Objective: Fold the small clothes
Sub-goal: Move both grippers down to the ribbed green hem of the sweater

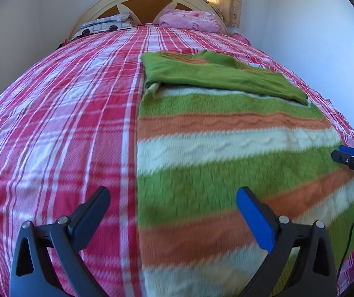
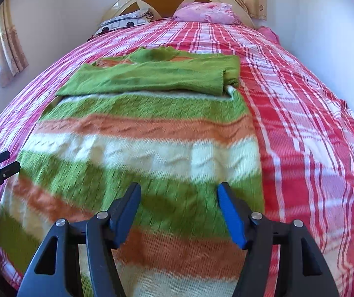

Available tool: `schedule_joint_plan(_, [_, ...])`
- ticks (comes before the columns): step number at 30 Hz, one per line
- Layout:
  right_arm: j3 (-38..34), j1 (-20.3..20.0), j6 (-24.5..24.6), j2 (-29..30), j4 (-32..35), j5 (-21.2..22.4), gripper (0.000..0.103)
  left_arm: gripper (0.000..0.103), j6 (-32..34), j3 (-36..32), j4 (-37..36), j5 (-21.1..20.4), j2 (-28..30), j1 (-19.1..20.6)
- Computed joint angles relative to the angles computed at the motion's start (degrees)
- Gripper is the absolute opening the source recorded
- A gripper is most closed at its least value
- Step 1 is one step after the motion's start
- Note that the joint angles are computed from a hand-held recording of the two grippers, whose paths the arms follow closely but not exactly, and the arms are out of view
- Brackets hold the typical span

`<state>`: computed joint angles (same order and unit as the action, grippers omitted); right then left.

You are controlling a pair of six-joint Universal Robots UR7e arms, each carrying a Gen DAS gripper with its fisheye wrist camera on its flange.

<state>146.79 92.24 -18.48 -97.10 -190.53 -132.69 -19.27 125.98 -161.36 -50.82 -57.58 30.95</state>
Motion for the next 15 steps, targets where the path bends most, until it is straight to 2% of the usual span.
schedule_joint_plan(8, [3.38, 1.87, 3.01, -2.94, 2.18, -0.75, 0.066, 0.103, -3.70, 4.78, 2.77, -1.79, -6.23, -1.33])
schedule_joint_plan(15, [6.32, 2.75, 6.27, -8.14, 7.83, -0.38, 0.069, 0.103, -5.82, 8.12, 5.63, -3.20, -10.90, -2.32])
